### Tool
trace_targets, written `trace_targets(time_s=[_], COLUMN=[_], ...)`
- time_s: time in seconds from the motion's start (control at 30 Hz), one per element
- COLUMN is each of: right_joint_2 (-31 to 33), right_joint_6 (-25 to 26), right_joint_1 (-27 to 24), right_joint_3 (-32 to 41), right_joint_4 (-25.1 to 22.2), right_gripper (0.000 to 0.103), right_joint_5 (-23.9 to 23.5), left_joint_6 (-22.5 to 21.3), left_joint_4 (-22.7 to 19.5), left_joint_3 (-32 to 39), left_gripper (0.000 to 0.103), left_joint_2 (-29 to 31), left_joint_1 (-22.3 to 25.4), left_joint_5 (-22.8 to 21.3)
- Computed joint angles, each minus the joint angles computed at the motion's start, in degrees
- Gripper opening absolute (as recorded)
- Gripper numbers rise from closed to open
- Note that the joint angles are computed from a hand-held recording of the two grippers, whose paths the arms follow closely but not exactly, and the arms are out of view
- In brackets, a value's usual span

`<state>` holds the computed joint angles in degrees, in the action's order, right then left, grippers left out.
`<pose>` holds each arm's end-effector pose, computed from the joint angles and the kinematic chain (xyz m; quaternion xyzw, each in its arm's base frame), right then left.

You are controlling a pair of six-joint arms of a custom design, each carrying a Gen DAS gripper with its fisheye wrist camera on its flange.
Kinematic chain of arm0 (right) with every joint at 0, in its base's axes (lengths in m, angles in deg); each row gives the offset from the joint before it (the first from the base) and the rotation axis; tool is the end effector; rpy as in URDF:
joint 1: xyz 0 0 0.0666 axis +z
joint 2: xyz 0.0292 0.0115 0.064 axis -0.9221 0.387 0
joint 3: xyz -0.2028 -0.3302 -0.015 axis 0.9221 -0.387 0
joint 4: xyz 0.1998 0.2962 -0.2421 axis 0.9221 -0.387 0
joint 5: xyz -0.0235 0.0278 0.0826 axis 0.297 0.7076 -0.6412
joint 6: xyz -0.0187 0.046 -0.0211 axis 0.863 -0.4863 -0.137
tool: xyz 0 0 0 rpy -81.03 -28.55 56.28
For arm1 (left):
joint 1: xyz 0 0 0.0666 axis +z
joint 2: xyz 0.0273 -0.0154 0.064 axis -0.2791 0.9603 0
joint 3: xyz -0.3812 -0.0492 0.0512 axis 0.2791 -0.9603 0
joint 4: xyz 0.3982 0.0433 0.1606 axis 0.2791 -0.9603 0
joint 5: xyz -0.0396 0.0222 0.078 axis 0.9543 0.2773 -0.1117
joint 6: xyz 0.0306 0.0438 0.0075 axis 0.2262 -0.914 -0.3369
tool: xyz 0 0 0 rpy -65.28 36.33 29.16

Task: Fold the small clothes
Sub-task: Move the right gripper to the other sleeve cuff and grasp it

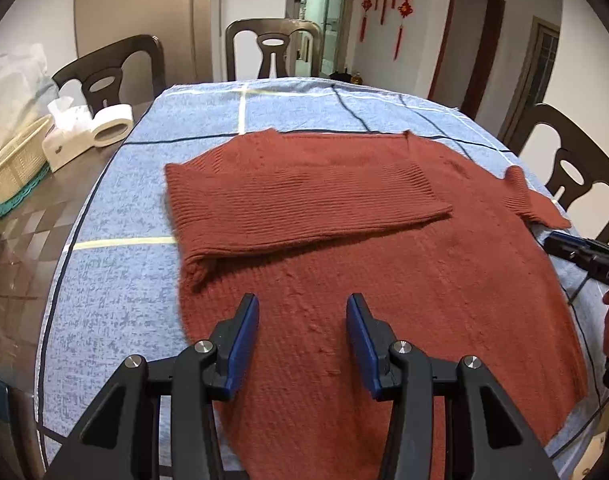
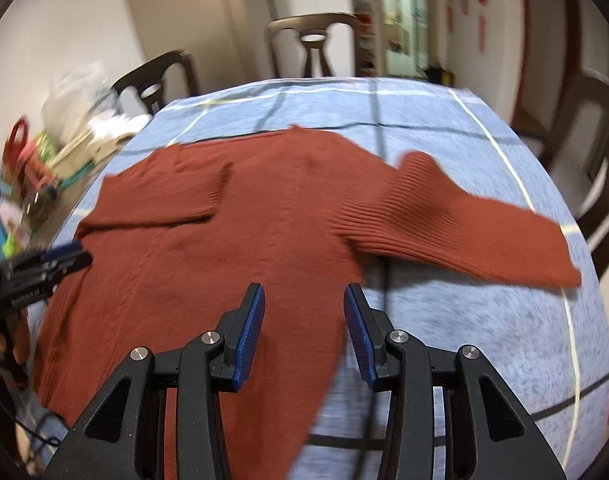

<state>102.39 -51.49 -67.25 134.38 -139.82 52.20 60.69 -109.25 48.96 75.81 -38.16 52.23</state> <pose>0.5711 0.0158 0.3988 -0.2087 0.9118 0.1842 0.3020 0.4384 -0.1654 0.3908 -0.1036 0.9310 -0.0016 0.3501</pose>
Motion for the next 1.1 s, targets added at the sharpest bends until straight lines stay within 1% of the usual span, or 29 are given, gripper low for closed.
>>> trace_targets(time_s=[0.1, 0.2, 0.27, 0.4, 0.5, 0.67, 0.7, 0.73, 0.77, 0.8, 0.9, 1.03, 1.1], right_joint_2=[2.22, 4.61, 6.17, 8.10, 9.39, 11.53, 11.94, 12.09, 12.19, 12.23, 10.66, 9.55, 9.10], right_joint_6=[-5.36, -11.14, -14.56, -18.72, -20.94, -26.51, -27.29, -27.57, -27.23, -26.85, -24.57, -22.24, -20.07], right_joint_1=[-2.60, -5.02, -6.41, -7.95, -8.10, -8.68, -8.85, -8.92, -8.85, -8.83, -8.11, -5.37, -3.50], right_joint_3=[2.42, 4.87, 6.44, 8.71, 10.28, 12.23, 12.71, 13.03, 13.36, 13.71, 13.36, 14.95, 15.90], right_joint_4=[-0.53, -1.37, -1.90, -1.70, -0.70, 2.11, 2.50, 2.65, 2.54, 2.31, 3.87, 4.83, 4.19], right_gripper=[0.043, 0.044, 0.044, 0.044, 0.044, 0.043, 0.040, 0.034, 0.015, 0.010, 0.009, 0.009, 0.009], right_joint_5=[-0.57, -0.07, 0.48, -1.28, -0.47, 0.00, 0.14, 0.58, 0.94, 0.43, -0.57, -4.17, -6.50], left_joint_6=[0.31, 0.21, -0.09, -0.61, -0.65, -0.49, -0.48, -0.48, -0.52, -0.55, -0.67, -0.66, -0.63], left_joint_4=[-0.04, 0.08, 0.26, 0.35, 0.47, 0.64, 0.66, 0.66, 0.59, 0.54, 0.50, 0.53, 0.52], left_joint_3=[-0.25, -0.47, -0.59, -0.50, -0.45, -0.46, -0.47, -0.47, -0.45, -0.43, -0.47, -0.47, -0.46], left_gripper=[0.048, 0.048, 0.052, 0.055, 0.056, 0.057, 0.057, 0.057, 0.057, 0.057, 0.058, 0.058, 0.058], left_joint_2=[-0.05, 0.04, 0.26, 0.45, 0.56, 0.57, 0.57, 0.57, 0.57, 0.58, 0.61, 0.68, 0.71], left_joint_1=[0.55, 0.63, 0.38, 0.09, 0.31, 0.38, 0.40, 0.40, 0.39, 0.38, 0.33, 0.28, 0.26], left_joint_5=[0.05, 0.50, 0.23, -0.11, 0.35, 0.54, 0.59, 0.59, 0.54, 0.49, 0.38, 0.35, 0.32])
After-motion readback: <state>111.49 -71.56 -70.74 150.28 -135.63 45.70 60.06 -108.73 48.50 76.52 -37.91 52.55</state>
